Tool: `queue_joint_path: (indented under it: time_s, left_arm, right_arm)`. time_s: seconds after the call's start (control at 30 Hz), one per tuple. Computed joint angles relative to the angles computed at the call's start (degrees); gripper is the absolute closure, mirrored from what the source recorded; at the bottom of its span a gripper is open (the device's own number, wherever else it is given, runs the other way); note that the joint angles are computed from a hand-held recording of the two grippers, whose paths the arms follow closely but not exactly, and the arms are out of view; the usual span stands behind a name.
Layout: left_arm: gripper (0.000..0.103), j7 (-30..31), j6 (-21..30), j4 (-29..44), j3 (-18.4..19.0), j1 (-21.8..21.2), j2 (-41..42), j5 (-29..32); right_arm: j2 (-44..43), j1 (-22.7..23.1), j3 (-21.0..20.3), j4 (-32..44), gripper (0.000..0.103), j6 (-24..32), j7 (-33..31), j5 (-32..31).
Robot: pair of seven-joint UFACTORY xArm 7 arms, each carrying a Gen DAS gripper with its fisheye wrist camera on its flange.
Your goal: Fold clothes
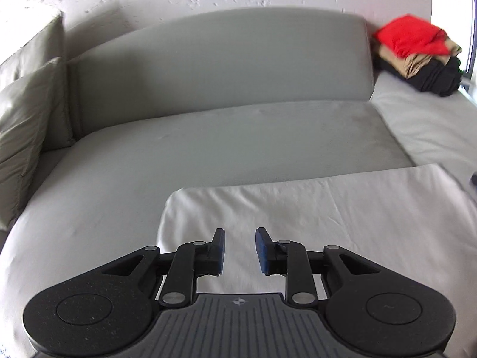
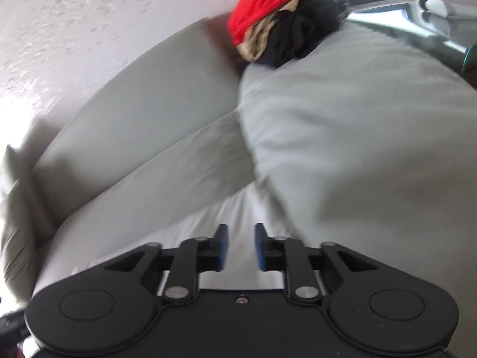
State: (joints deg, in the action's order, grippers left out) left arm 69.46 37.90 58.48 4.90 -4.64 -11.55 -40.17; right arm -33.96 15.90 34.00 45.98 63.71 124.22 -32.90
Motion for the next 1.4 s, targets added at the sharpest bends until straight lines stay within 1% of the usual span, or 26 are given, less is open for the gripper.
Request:
queue_joint_path:
  time_s: [0.03, 0.1, 0.13, 0.17, 0.2, 0.27, 0.3, 0.33, 0.43, 0.5, 0.53, 0.67, 0.7, 0.87, 1.03, 1.2, 1.33, 1.4]
  left_arm:
    - [0.079, -0.35, 1.13, 1.46, 0.16, 0.02, 2.12, 0.11]
    - [0.081, -2.96, 3.90, 3.26, -0.60, 0.90, 4.61, 2.66]
    - [0.087, -3.99, 4.83, 3.09, -1.21, 1.26, 4.63, 4.09]
    - [0.088, -2.78, 5.08, 2.25, -1.44, 1.30, 3.98, 3.56]
    - [0.087, -0.46, 5.51, 1.29, -1.36, 1.13, 2.96, 2.05]
    - [0.079, 1.64, 6.50, -0.05, -1.29, 0.90, 1.53, 1.13]
    - [0.079, 2.51, 6.99, -0.67, -1.22, 0.73, 0.86, 0.84]
    - [0.079, 1.73, 7.09, -0.89, -1.46, 0.72, 0.84, 1.65]
    - [0.078, -0.34, 6.41, -1.33, -2.00, 0.59, 1.08, 3.55]
    - [0.077, -1.63, 6.50, -1.08, -2.10, 0.48, 1.27, 4.23]
    - [0.077, -2.29, 6.61, -0.93, -2.16, 0.44, 1.38, 4.56]
    - [0.076, -3.73, 6.24, -1.22, -2.28, 0.28, 1.16, 5.41]
    - [0.076, -3.60, 5.94, -1.50, -2.23, 0.21, 0.93, 5.50]
    - [0.076, -3.01, 4.88, -2.31, -1.92, -0.22, 0.35, 5.84]
    - [0.076, -3.11, 4.35, -2.53, -1.82, -0.51, 0.38, 5.73]
    - [0.075, -3.11, 4.16, -2.62, -1.77, -0.64, 0.41, 5.65]
    - [0.075, -3.56, 4.06, -2.51, -1.87, -0.68, 0.60, 5.81]
    - [0.075, -3.69, 3.97, -2.48, -1.91, -0.70, 0.67, 5.85]
  right_arm:
    - [-1.95, 0.76, -2.60, -2.50, 0.065, -2.39, -0.18, 1.07]
    - [-6.41, 2.45, -7.91, -8.43, 0.064, -9.88, -2.25, 3.73]
    - [-8.56, 3.04, -10.38, -11.32, 0.064, -13.62, -3.73, 5.20]
    - [-10.25, 3.34, -11.85, -13.49, 0.064, -16.46, -4.96, 6.30]
    - [-11.43, 3.42, -12.48, -14.81, 0.065, -18.13, -6.01, 7.33]
    - [-12.23, 3.75, -13.51, -16.00, 0.064, -20.31, -9.30, 9.45]
    - [-12.08, 3.95, -13.96, -16.09, 0.065, -20.70, -11.21, 10.62]
    - [-11.69, 4.08, -14.23, -15.91, 0.065, -20.75, -12.96, 11.88]
    - [-10.45, 3.61, -13.77, -14.92, 0.065, -20.37, -17.01, 14.99]
    - [-9.94, 2.97, -13.67, -15.22, 0.065, -21.85, -19.16, 16.86]
    - [-10.39, 1.97, -13.12, -16.06, 0.065, -23.78, -19.20, 17.13]
    - [-15.65, -2.60, -10.61, -22.86, 0.068, -37.02, -15.44, 18.67]
    - [-16.57, -3.40, -10.09, -24.05, 0.068, -39.37, -14.84, 19.40]
    - [-16.88, -6.29, -8.28, -26.89, 0.068, -47.18, -15.63, 22.20]
    - [-13.40, -12.17, -4.70, -25.50, 0.070, -50.36, -15.84, 22.27]
    - [-9.62, -16.60, -3.30, -25.05, 0.071, -54.11, -16.70, 21.80]
    - [-9.58, -21.95, 1.25, -24.26, 0.071, -55.11, -13.98, 21.46]
    - [-10.98, -23.91, 3.41, -24.28, 0.074, -55.13, -11.73, 21.46]
